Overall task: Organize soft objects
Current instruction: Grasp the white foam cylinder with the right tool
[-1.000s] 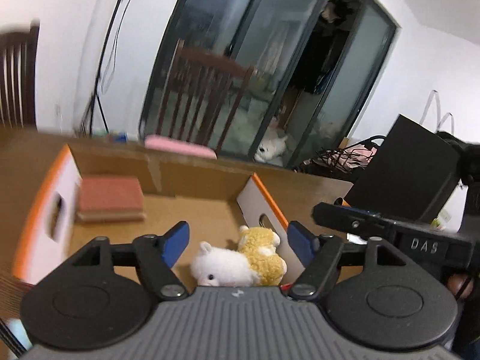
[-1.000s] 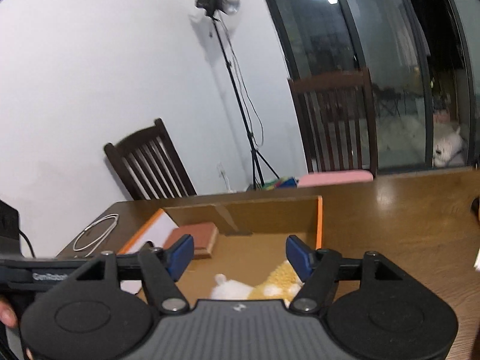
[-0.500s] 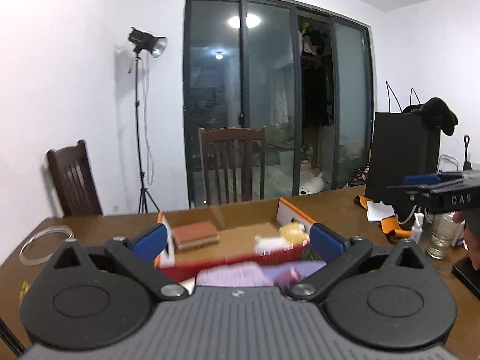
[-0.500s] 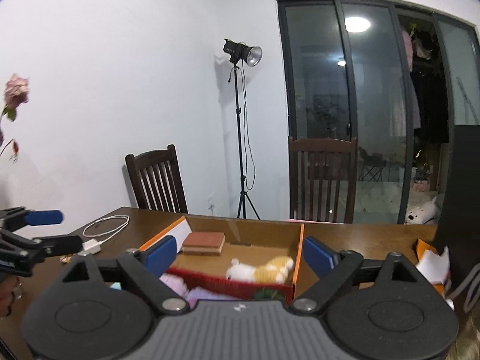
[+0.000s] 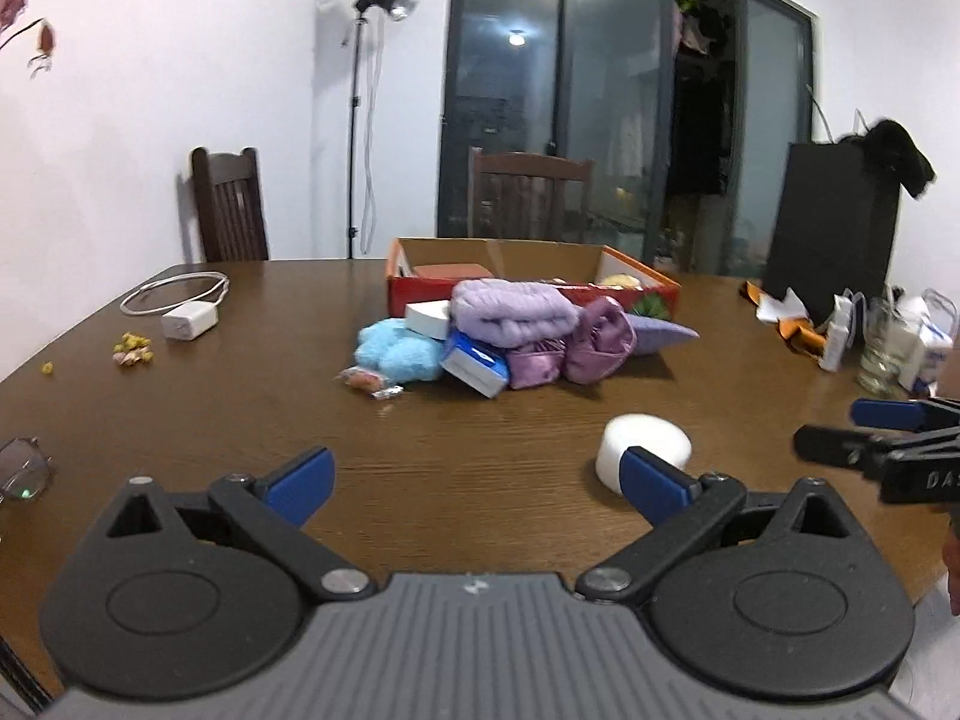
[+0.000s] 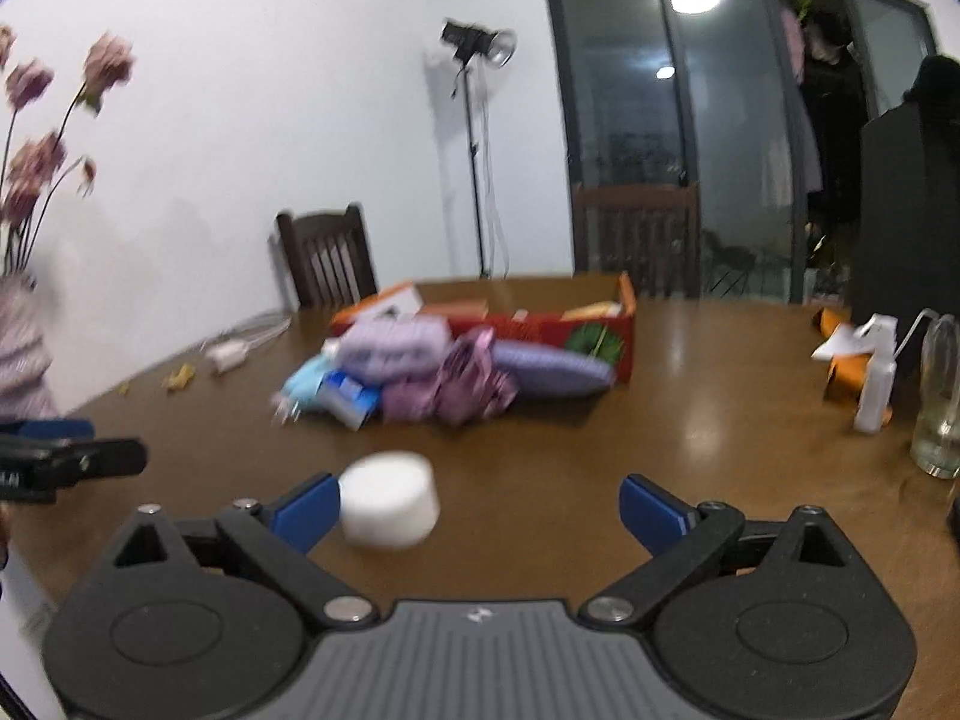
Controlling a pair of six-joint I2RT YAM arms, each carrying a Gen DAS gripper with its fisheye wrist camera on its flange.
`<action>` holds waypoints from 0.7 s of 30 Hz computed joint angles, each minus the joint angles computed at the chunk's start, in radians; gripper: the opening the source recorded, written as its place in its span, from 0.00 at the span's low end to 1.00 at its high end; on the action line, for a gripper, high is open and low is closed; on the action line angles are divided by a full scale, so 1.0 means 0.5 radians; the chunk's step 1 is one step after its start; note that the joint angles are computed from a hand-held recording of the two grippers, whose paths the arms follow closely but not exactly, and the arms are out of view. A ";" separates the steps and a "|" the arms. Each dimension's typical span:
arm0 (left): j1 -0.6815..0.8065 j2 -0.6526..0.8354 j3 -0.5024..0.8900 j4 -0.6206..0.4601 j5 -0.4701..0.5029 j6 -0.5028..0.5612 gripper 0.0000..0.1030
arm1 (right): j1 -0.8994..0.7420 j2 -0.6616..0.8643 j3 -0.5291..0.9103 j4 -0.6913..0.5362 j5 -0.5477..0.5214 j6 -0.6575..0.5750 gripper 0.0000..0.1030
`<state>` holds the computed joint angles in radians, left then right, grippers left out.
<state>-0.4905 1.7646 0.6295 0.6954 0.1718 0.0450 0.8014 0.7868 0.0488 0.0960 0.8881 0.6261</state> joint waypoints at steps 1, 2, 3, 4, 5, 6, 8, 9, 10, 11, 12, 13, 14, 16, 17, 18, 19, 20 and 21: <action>-0.005 0.007 0.018 -0.005 -0.018 0.006 1.00 | 0.006 0.051 0.010 0.009 -0.012 0.027 0.97; -0.005 0.011 0.027 -0.003 -0.029 0.002 1.00 | 0.017 0.079 0.023 -0.001 -0.008 0.048 0.97; -0.012 0.030 0.049 0.003 -0.026 -0.011 1.00 | 0.034 0.105 0.038 -0.001 0.013 0.064 0.97; -0.008 0.052 0.058 0.021 0.000 -0.027 1.00 | 0.061 0.126 0.049 0.006 0.042 0.081 0.97; -0.002 0.069 0.082 0.013 0.036 -0.039 1.00 | 0.048 0.116 0.049 0.023 0.032 0.070 0.96; -0.002 0.097 0.104 0.012 0.055 -0.045 1.00 | 0.005 0.102 0.050 0.039 -0.009 0.049 0.96; -0.014 0.165 0.177 -0.018 0.072 -0.050 1.00 | -0.091 0.106 0.026 0.141 -0.114 -0.005 0.95; -0.020 0.207 0.218 -0.038 0.075 -0.049 1.00 | -0.163 0.146 0.018 0.231 -0.186 -0.053 0.95; -0.027 0.246 0.258 -0.055 0.073 -0.052 1.00 | -0.234 0.206 0.011 0.328 -0.256 -0.098 0.94; -0.030 0.291 0.311 -0.089 0.076 -0.055 1.00 | -0.290 0.248 0.008 0.396 -0.319 -0.128 0.91; -0.033 0.334 0.365 -0.127 0.082 -0.057 1.00 | -0.368 0.334 0.013 0.496 -0.417 -0.164 0.88; -0.037 0.365 0.411 -0.169 0.088 -0.058 1.00 | -0.456 0.437 0.030 0.601 -0.520 -0.202 0.83; -0.038 0.399 0.475 -0.242 0.102 -0.051 1.00 | -0.518 0.521 0.041 0.688 -0.601 -0.230 0.82; -0.028 0.454 0.614 -0.430 0.186 -0.040 0.99 | -0.643 0.690 0.074 0.852 -0.771 -0.291 0.76; -0.014 0.485 0.674 -0.488 0.264 -0.059 0.94 | -0.704 0.769 0.096 0.917 -0.856 -0.313 0.71; 0.000 0.513 0.717 -0.522 0.346 -0.091 0.90 | -0.759 0.834 0.115 0.963 -0.935 -0.324 0.68; 0.009 0.543 0.758 -0.548 0.420 -0.125 0.79 | -0.838 0.917 0.143 1.018 -1.054 -0.335 0.61; 0.008 0.573 0.802 -0.579 0.472 -0.157 0.68 | -0.907 0.997 0.159 1.091 -1.165 -0.335 0.55; 0.002 0.617 0.862 -0.614 0.512 -0.189 0.63 | -0.972 1.077 0.166 1.179 -1.269 -0.314 0.54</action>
<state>-0.4896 2.0732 1.0606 0.3882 0.4280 -0.0496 0.3154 1.3251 0.1318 0.6854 0.2536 0.4689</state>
